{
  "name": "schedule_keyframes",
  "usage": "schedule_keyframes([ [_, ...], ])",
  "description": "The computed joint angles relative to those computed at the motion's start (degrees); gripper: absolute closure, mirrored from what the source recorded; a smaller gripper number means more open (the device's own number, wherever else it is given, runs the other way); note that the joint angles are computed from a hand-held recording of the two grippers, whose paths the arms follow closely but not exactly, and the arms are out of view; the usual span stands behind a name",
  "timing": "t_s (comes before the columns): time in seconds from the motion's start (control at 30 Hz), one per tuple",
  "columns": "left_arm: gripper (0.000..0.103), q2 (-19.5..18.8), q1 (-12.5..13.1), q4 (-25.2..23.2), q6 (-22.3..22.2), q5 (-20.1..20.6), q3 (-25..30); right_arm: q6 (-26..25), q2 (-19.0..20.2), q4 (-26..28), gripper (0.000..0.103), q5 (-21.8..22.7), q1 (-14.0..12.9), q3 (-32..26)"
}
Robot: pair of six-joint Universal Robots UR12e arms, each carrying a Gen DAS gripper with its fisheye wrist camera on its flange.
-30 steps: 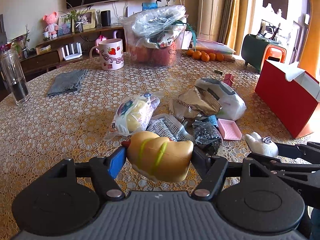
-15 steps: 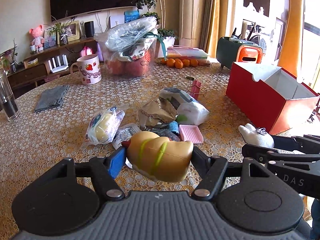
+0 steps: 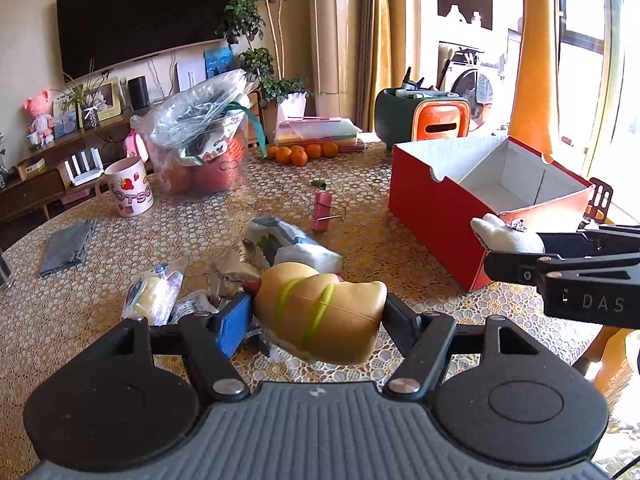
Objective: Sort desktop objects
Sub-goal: 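Carry the yellow bread toy and white bunny toy over the red box with both tools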
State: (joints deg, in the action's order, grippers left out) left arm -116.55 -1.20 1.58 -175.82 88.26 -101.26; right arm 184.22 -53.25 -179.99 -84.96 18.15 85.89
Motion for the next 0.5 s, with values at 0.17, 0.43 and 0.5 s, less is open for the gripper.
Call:
schedule_keyframes([
  [0.17,0.033,-0.6,-0.9,-0.7,-0.2,-2.1,2.4,-0.2,-0.8,-0.7,0.051,0.0,-1.6,-0.1],
  [0.43,0.033,-2.5,-2.6,-0.5,1.1,-4.4,7.3,-1.8,-1.5,-1.1,0.051,-1.0,-4.1,-1.1],
  [0.5,0.033,-3.1,-3.0,-1.0,1.4,-4.8,8.7,-2.9,-1.5,-1.5,0.051,-1.6,-4.6,-1.3],
])
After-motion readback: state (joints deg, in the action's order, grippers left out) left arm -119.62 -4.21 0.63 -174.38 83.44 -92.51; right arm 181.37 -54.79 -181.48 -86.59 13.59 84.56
